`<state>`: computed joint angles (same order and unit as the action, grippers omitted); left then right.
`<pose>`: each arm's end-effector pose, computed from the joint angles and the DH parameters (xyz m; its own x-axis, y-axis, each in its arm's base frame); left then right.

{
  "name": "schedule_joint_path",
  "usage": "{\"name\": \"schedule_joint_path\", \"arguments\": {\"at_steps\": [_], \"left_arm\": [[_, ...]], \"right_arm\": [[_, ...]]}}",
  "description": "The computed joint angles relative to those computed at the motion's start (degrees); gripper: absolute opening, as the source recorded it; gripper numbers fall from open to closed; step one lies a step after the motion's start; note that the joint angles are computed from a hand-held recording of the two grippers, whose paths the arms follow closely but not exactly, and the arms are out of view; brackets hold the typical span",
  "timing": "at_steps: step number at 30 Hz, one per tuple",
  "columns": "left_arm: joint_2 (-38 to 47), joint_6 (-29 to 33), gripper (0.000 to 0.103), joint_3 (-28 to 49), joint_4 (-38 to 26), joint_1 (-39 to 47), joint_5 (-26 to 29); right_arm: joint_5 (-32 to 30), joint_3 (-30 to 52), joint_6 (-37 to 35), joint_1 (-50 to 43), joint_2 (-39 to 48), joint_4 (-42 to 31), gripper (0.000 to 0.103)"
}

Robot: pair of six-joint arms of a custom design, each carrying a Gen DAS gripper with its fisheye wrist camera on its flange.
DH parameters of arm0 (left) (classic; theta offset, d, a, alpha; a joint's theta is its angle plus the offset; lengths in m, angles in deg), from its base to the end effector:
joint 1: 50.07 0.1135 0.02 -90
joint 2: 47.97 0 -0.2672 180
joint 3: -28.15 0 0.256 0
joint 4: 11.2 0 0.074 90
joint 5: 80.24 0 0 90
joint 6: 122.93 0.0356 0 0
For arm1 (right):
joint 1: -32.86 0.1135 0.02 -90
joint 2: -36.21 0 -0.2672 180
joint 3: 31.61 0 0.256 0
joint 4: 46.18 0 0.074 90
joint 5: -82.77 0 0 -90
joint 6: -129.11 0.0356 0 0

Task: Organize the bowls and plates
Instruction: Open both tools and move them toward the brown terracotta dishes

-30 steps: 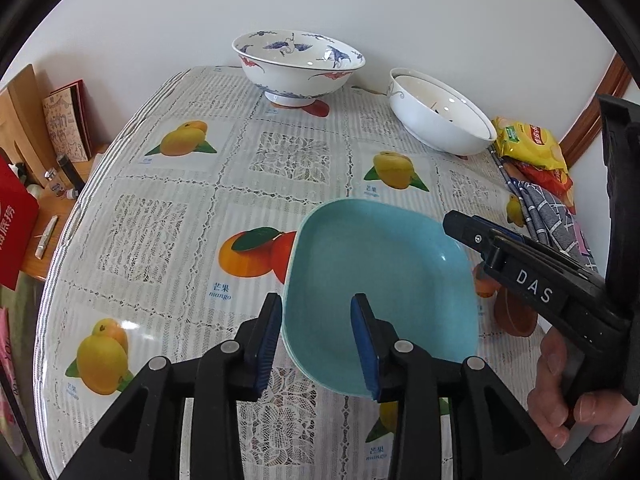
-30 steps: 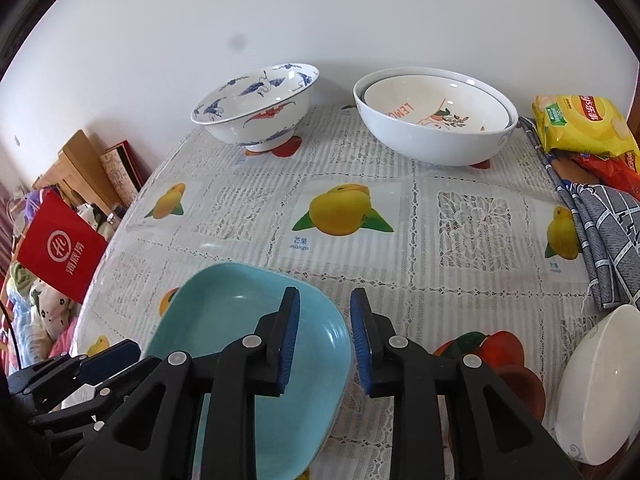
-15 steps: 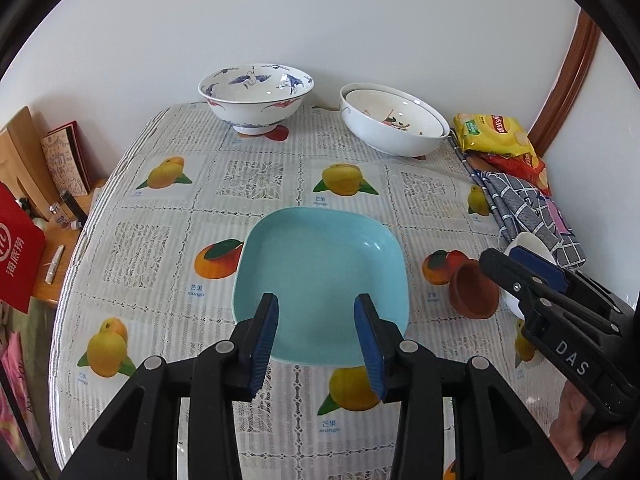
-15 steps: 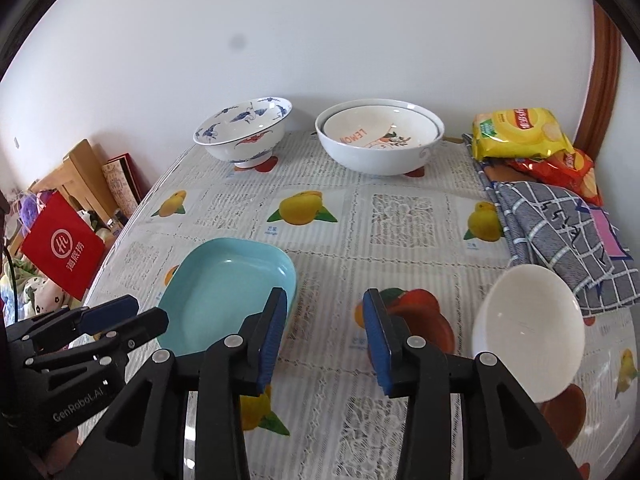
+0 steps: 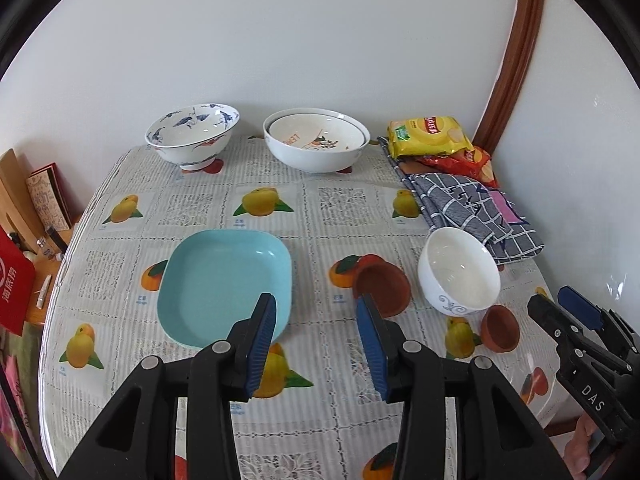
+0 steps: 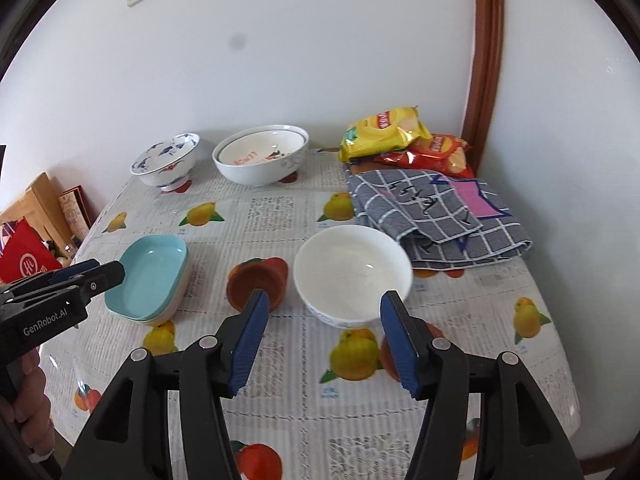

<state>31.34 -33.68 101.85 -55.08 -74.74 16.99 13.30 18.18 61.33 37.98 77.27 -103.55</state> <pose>0.2673 -0.1277 0.2679 -0.6972 0.3060 -0.6483 0.4793 0.8715 -0.1042 0.1430 0.0003 0.2473 -0.6364 0.2985 -0.7113 0.4190 0.9080 0.0062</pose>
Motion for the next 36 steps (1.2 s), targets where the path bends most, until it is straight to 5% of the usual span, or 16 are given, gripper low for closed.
{"name": "schedule_joint_path", "arguments": {"at_steps": [8, 13, 24, 36], "left_arm": [[-1.16, -3.85, 0.041, -1.24, 0.53, -5.36, -4.13], [-0.95, -5.10, 0.041, -1.70, 1.58, -6.64, -5.86], [4.24, -7.11, 0.041, -1.61, 4.31, -8.09, -7.80], [13.04, -6.74, 0.041, 3.73, 2.19, -9.51, -7.53]], "right_arm": [[0.33, -2.04, -6.81, -9.92, -11.92, -7.34, 0.059], [-13.68, -4.54, -16.08, -26.65, -14.53, -6.78, 0.059], [-26.75, -10.48, -26.31, -44.81, -14.01, -3.51, 0.062], [-28.72, -13.00, -29.67, -50.81, -5.48, 4.03, 0.062]]}}
